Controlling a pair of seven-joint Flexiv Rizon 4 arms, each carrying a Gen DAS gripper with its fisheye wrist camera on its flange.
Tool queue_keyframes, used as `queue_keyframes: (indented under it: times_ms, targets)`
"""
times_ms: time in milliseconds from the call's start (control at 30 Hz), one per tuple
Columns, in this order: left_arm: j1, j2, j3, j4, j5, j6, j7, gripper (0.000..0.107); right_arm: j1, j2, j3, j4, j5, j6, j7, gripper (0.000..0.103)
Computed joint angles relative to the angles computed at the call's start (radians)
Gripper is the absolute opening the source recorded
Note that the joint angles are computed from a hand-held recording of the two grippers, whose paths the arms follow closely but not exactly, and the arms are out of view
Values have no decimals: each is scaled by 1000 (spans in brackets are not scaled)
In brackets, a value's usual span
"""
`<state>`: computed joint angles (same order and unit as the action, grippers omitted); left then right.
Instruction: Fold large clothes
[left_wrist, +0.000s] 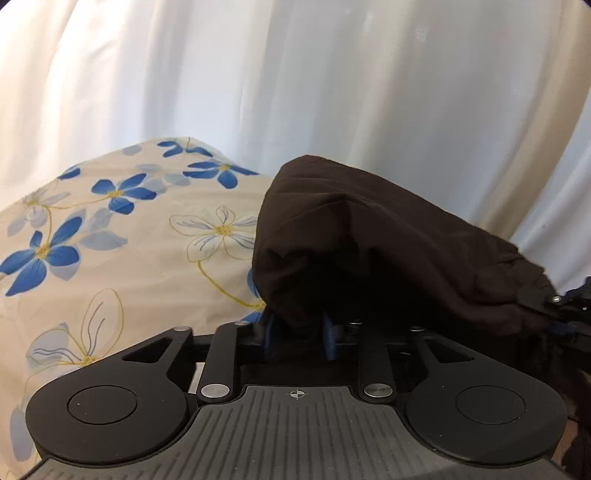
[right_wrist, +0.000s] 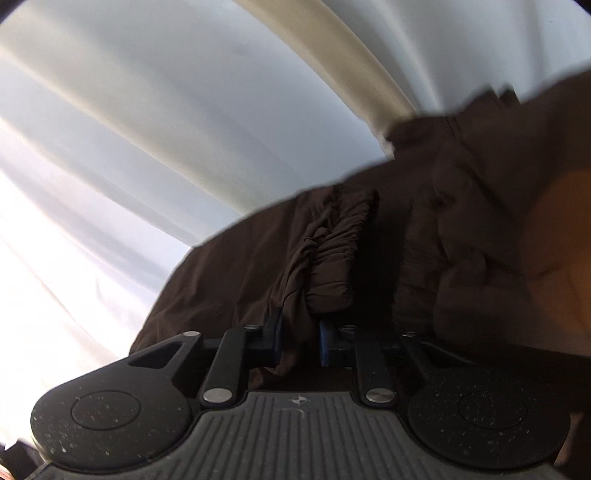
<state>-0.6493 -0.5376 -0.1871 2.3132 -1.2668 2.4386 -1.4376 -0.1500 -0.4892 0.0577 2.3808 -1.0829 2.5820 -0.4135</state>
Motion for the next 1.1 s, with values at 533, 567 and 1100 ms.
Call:
queue_keyframes:
  times_ms: [533,567,1100]
  targets:
    - [-57,-31,-113,-153,-240,54,409,90,-173,159,-112,187,166,132,-228,15]
    - [-62,-34,-126,-168,-274,64,455,92,-177,149,-114,196,172,105,-251,15]
    - [-66,-28,-123,-259,-155,106,433,95,-138,151,-68,235,416,-30,-509,15]
